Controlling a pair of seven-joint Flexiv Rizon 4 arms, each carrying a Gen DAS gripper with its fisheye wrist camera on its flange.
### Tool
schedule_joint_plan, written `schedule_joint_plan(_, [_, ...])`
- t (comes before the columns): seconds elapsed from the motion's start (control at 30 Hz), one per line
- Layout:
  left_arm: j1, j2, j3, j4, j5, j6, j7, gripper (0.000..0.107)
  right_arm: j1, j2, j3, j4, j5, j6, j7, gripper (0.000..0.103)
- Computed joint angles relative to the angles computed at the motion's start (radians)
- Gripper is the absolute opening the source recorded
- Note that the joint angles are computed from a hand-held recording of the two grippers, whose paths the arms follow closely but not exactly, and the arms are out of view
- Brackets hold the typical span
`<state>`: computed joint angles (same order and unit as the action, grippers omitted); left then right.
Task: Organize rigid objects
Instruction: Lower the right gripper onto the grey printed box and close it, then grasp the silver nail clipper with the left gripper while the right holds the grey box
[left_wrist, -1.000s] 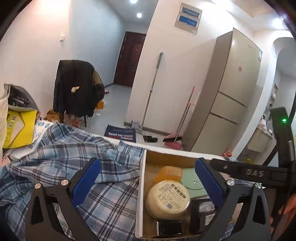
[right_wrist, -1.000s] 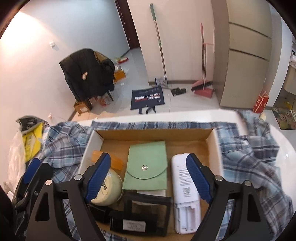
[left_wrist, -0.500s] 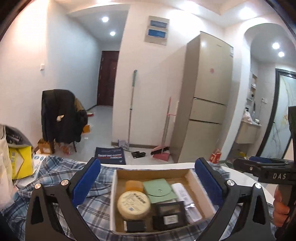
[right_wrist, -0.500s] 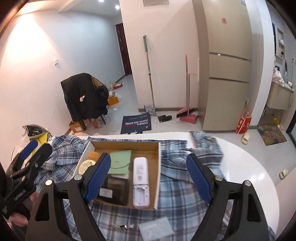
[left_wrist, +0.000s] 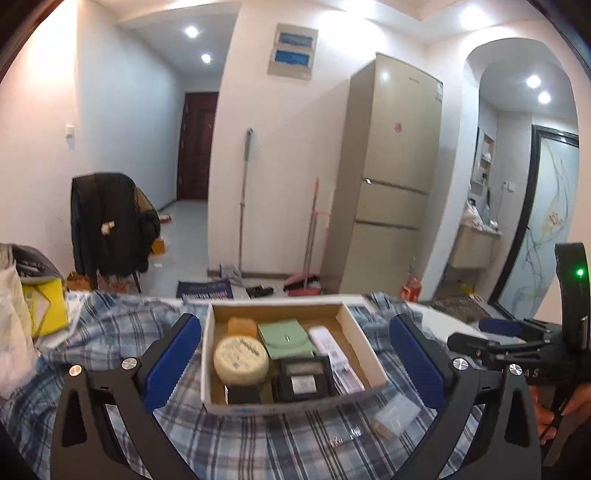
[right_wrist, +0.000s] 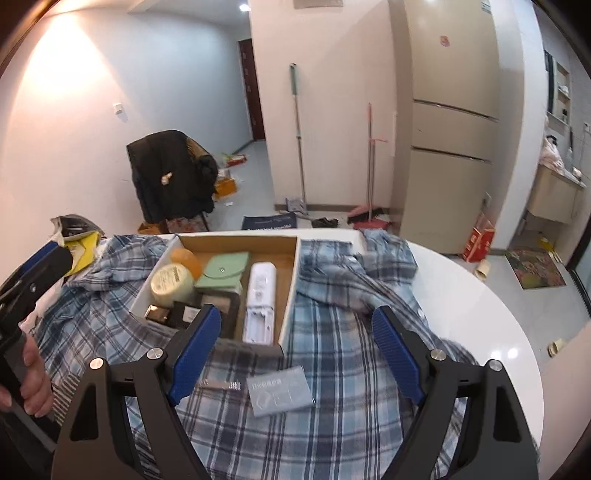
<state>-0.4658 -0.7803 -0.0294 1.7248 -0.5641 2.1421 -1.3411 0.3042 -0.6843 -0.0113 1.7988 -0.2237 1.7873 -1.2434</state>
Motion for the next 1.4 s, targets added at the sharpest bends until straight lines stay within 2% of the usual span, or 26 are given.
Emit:
schedule_joint_plan(0.07, [-0.038,-0.003,0.032,0.005,-0.048,-0.018,0.024,0.103,-0.031,0.001,0.039,0.017,-0.014,0.022,-0.019,0.083])
schedule_joint_plan(0.2, [-0.048,-0.001,0.03,0.03,-0.072,-0.008,0.026,0.103,0.071,-0.01,-0.074,0.043,0.018,0.05,-0.044,0.083])
schedule_joint_plan(0.33, [-0.038,0.003,0.019,0.059,-0.072,-0.009,0.011,0.103,0.053,-0.035,-0.044,0.032,-0.014,0.01,-0.083,0.083])
schedule_joint_plan(0.4, [-0.05,0.002,0.031,0.065,-0.096,-0.021,0.015,0.103,0.071,-0.052,-0.061,0.019,-0.025,-0.034,-0.093,0.083])
schedule_joint_plan(0.47, [-0.053,0.002,0.038,0.071,-0.105,-0.032,0.017,0.103,0.034,-0.068,-0.015,0.002,-0.052,-0.073,-0.112,0.083])
schedule_joint_plan(0.57, [-0.063,0.007,0.051,0.079,-0.128,-0.069,0.024,0.103,0.03,-0.09,-0.009,-0.01,-0.071,-0.108,-0.125,0.083])
schedule_joint_plan(0.63, [-0.06,0.011,0.052,0.089,-0.117,-0.082,0.017,0.103,0.001,-0.104,0.029,-0.027,-0.084,-0.147,-0.139,0.083])
schedule_joint_plan(0.73, [-0.094,0.004,0.091,0.088,-0.139,-0.094,0.028,0.103,-0.108,-0.139,0.18,-0.092,-0.086,-0.271,-0.207,0.083])
schedule_joint_plan(0.8, [-0.098,0.003,0.096,0.089,-0.143,-0.104,0.028,0.103,-0.099,-0.151,0.173,-0.111,-0.082,-0.302,-0.197,0.083])
schedule_joint_plan(0.87, [-0.034,0.014,0.033,0.11,-0.07,-0.086,-0.018,0.103,-0.073,-0.158,0.138,-0.118,-0.077,-0.301,-0.193,0.083])
schedule_joint_plan(0.93, [0.022,0.024,-0.018,0.123,0.003,-0.08,-0.064,0.103,-0.074,-0.165,0.138,-0.134,-0.067,-0.321,-0.192,0.082])
schedule_joint_plan(1.07, [-0.037,0.011,0.049,0.1,-0.014,-0.099,-0.058,0.103,-0.122,-0.183,0.205,-0.18,-0.027,-0.394,-0.224,0.07])
schedule_joint_plan(1.1, [-0.042,0.008,0.055,0.096,-0.016,-0.108,-0.056,0.103,-0.116,-0.181,0.198,-0.179,-0.023,-0.397,-0.229,0.064])
schedule_joint_plan(1.23, [0.039,0.022,-0.019,0.119,0.081,-0.103,-0.111,0.103,-0.03,-0.158,0.082,-0.133,-0.038,-0.325,-0.183,0.063])
schedule_joint_plan(1.33, [-0.031,0.019,0.058,0.116,0.037,-0.097,-0.1,0.103,-0.024,-0.151,0.074,-0.125,-0.049,-0.314,-0.175,0.063])
schedule_joint_plan(1.4, [-0.049,0.018,0.078,0.116,0.011,-0.095,-0.091,0.103,0.014,-0.153,0.028,-0.127,-0.064,-0.321,-0.145,0.063])
